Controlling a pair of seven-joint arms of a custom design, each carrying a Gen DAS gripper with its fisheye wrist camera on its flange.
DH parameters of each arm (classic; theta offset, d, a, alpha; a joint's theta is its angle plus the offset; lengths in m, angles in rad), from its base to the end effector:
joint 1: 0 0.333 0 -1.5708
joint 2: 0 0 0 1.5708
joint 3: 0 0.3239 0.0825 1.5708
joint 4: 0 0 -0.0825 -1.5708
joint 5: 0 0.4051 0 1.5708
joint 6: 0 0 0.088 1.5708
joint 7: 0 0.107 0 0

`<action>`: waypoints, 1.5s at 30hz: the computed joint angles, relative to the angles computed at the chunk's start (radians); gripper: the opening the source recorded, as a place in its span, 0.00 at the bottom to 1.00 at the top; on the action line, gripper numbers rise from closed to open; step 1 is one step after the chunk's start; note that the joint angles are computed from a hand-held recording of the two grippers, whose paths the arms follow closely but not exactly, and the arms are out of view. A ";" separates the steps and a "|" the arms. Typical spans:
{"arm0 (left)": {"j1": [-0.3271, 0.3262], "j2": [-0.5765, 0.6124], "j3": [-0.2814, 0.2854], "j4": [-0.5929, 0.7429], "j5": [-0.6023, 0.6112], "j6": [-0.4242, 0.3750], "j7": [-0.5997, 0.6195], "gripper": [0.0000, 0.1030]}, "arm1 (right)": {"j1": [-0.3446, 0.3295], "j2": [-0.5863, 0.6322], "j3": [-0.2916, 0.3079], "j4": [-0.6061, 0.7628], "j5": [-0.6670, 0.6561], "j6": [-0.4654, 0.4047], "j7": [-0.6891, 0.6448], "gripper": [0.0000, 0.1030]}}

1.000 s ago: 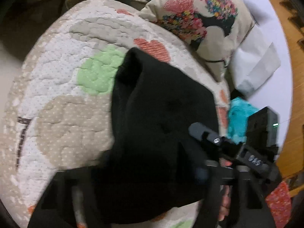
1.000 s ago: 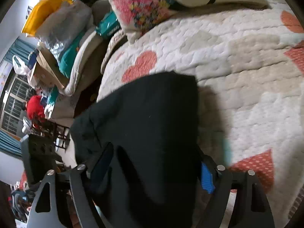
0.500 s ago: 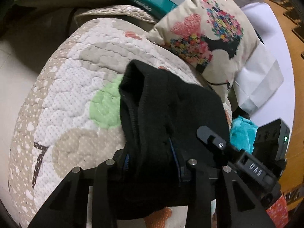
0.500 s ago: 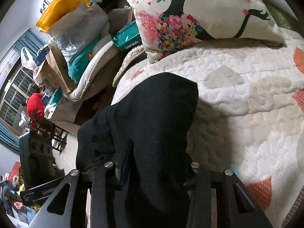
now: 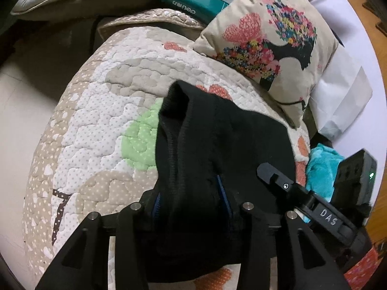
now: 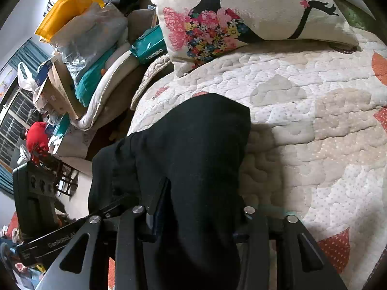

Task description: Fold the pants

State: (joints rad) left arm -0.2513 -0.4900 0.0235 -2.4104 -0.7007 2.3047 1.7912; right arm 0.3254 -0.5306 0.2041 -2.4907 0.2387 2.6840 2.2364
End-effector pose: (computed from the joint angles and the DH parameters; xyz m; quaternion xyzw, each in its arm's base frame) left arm 0.4381 -0.1141 0.5348 0.6396 -0.6853 0.3372 0.0871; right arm 0.3889 0.2304 0.5495 -0.5553 0.7529 -0.0323 0.3517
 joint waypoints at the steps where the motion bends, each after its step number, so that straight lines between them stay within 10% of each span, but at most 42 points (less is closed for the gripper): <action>1: 0.005 -0.001 0.005 0.006 0.001 -0.011 -0.008 0.38 | -0.018 -0.009 0.014 0.001 -0.015 -0.015 0.024 0.52; 10: 0.054 -0.011 -0.047 0.001 0.195 0.047 -0.146 0.46 | -0.079 -0.101 0.073 0.010 -0.131 -0.082 0.153 0.64; 15: 0.041 -0.004 -0.011 0.009 0.209 0.021 -0.168 0.53 | -0.080 -0.021 0.109 0.086 -0.235 -0.273 0.133 0.69; 27: 0.060 -0.065 -0.078 0.003 0.441 -0.011 -0.263 0.54 | -0.036 -0.133 0.062 0.017 -0.181 -0.245 0.185 0.73; 36: 0.029 -0.092 -0.009 -0.016 0.391 -0.001 -0.237 0.64 | 0.004 -0.155 0.078 -0.024 -0.154 -0.324 0.189 0.87; 42: 0.078 0.039 -0.061 0.098 0.470 0.123 -0.284 0.64 | -0.025 -0.188 0.100 -0.013 -0.194 -0.309 0.207 0.87; 45: 0.108 0.185 -0.123 0.212 0.617 0.050 -0.316 0.64 | -0.027 -0.173 0.105 0.002 -0.206 -0.344 0.201 0.87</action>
